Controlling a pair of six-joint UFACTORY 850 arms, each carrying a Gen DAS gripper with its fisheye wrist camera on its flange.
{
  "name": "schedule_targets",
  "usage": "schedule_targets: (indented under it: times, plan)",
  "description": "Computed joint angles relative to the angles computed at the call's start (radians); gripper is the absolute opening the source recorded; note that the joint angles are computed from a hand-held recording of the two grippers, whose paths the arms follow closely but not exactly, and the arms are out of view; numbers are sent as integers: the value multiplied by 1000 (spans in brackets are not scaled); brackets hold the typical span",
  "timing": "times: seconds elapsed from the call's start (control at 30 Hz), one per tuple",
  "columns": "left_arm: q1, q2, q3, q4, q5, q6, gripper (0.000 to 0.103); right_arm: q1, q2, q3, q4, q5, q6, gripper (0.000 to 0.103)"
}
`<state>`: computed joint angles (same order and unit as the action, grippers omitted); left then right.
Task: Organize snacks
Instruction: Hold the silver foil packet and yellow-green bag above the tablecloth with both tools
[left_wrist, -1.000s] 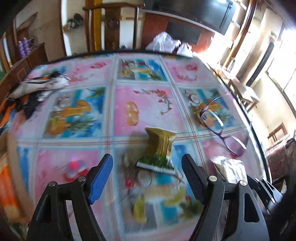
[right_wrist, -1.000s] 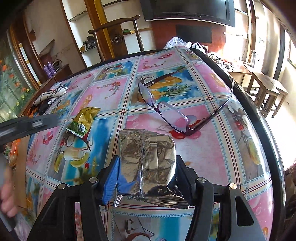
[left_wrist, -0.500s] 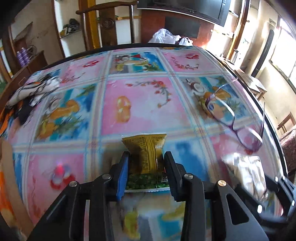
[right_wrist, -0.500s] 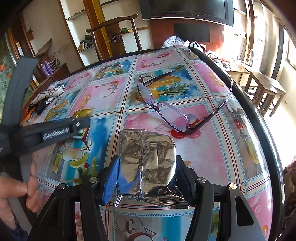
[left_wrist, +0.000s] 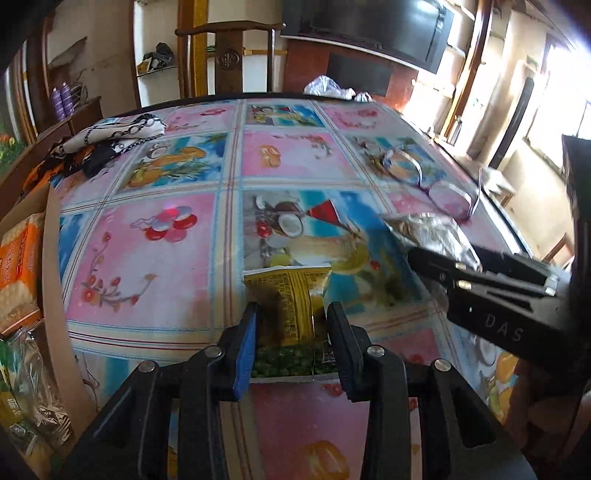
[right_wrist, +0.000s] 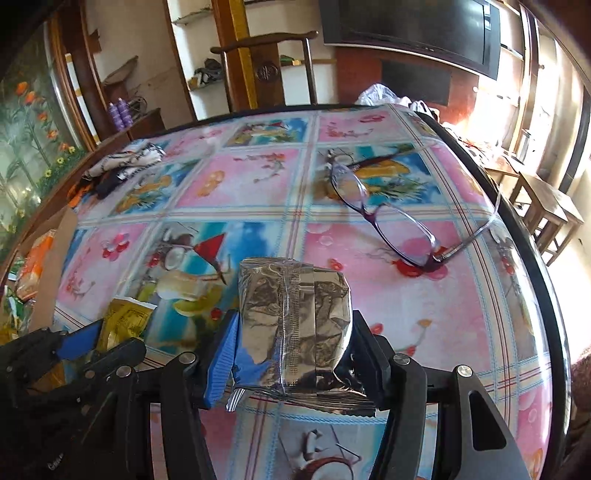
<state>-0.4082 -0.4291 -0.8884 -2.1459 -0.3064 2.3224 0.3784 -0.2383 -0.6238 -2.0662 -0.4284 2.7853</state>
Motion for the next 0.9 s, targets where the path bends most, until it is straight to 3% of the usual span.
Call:
schedule_targets:
  times: [0.3, 0.7, 0.9]
  plan:
    - [26, 33, 19, 105, -75, -65, 36, 4, 11, 15, -70, -43, 91, 61]
    - [35, 83, 61, -57, -109, 94, 36, 9, 28, 34, -132, -83, 169, 61]
    - [36, 89, 65, -66, -112, 102, 36, 7, 42, 46, -160, -89, 204, 61]
